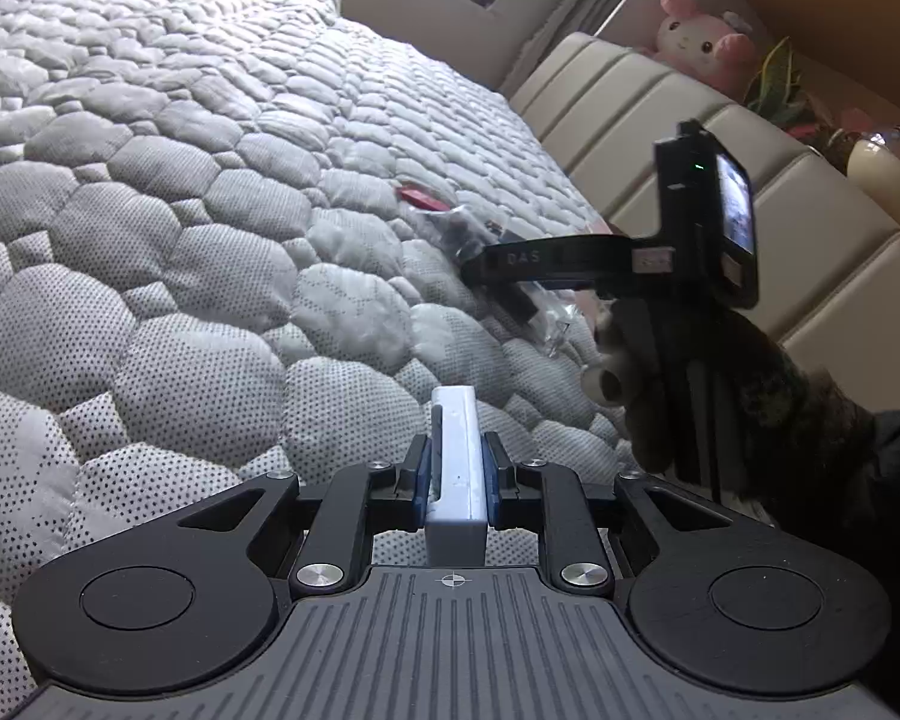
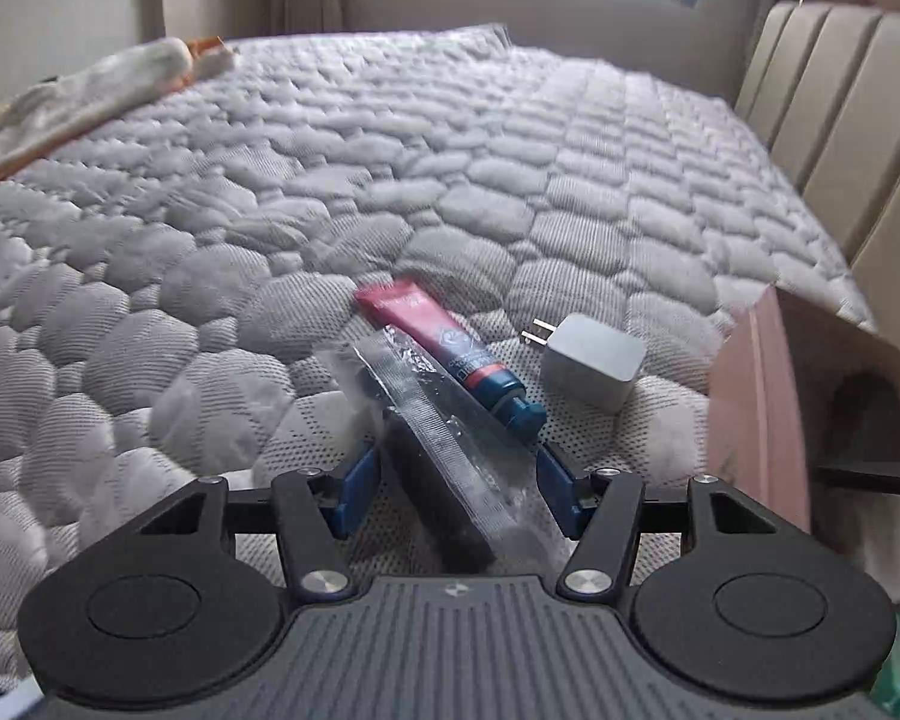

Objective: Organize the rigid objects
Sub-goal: 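Grasp the clear plastic bag with the right gripper while the left holds the white package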

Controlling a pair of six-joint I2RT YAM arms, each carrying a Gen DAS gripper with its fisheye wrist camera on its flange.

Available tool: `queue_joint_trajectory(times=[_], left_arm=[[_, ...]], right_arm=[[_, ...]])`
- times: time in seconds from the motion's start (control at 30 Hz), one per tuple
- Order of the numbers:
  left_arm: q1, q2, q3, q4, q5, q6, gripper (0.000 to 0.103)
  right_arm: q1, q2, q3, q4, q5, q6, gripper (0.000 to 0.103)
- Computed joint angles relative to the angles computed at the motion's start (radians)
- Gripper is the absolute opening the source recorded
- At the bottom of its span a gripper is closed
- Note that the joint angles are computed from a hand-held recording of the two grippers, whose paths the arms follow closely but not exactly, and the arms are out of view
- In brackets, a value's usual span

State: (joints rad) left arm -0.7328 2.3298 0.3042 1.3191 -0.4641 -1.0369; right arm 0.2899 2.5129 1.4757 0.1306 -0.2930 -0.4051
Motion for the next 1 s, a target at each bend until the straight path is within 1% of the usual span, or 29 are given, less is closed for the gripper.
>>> queue_joint_trajectory(times=[0.07, 0.1, 0.17, 0.2, 0.27, 0.3, 0.43, 0.53, 0.63, 0.7, 0.77, 0.83, 0.9, 0.93, 1.0], left_arm=[[0.005, 0.013, -0.002, 0.017, 0.007, 0.001, 0.020], [0.005, 0.018, -0.004, 0.028, 0.009, 0.000, 0.020], [0.007, 0.021, -0.003, 0.031, 0.011, 0.000, 0.020], [0.006, 0.016, 0.001, 0.019, 0.011, -0.002, 0.020], [0.002, -0.003, 0.012, -0.027, 0.009, -0.006, 0.020], [0.002, -0.009, 0.019, -0.047, 0.009, -0.006, 0.020], [0.006, -0.047, 0.051, -0.149, 0.017, -0.005, 0.020], [0.011, -0.068, 0.094, -0.247, 0.022, 0.004, 0.020], [0.019, -0.070, 0.149, -0.327, 0.022, 0.031, 0.020], [0.020, -0.058, 0.186, -0.365, 0.013, 0.064, 0.020], [0.004, -0.039, 0.211, -0.374, -0.015, 0.093, 0.020], [-0.026, -0.029, 0.226, -0.382, -0.054, 0.114, 0.020], [-0.061, -0.043, 0.236, -0.428, -0.084, 0.123, 0.020], [-0.078, -0.056, 0.238, -0.451, -0.090, 0.122, 0.020], [-0.112, -0.091, 0.239, -0.495, -0.080, 0.118, 0.020]], right_arm=[[0.006, 0.022, 0.038, -0.034, 0.012, -0.006, 0.057], [0.004, 0.016, 0.031, -0.037, 0.006, -0.015, 0.044], [-0.004, -0.023, -0.005, -0.055, -0.024, -0.052, 0.026], [-0.008, -0.055, -0.052, -0.034, -0.032, -0.073, 0.022], [-0.018, -0.134, -0.167, 0.016, -0.044, -0.119, 0.020], [-0.028, -0.175, -0.219, 0.020, -0.058, -0.138, 0.020], [-0.112, -0.337, -0.408, -0.025, -0.177, -0.235, 0.019], [-0.204, -0.438, -0.536, -0.046, -0.249, -0.304, 0.019], [-0.318, -0.504, -0.646, -0.022, -0.309, -0.368, 0.019], [-0.395, -0.516, -0.684, -0.021, -0.337, -0.404, 0.019], [-0.466, -0.504, -0.700, -0.021, -0.348, -0.422, 0.020], [-0.527, -0.491, -0.733, 0.029, -0.348, -0.438, 0.019], [-0.588, -0.481, -0.761, 0.076, -0.360, -0.468, 0.019], [-0.619, -0.475, -0.759, 0.065, -0.376, -0.486, 0.019], [-0.683, -0.463, -0.733, -0.003, -0.415, -0.523, 0.019]])
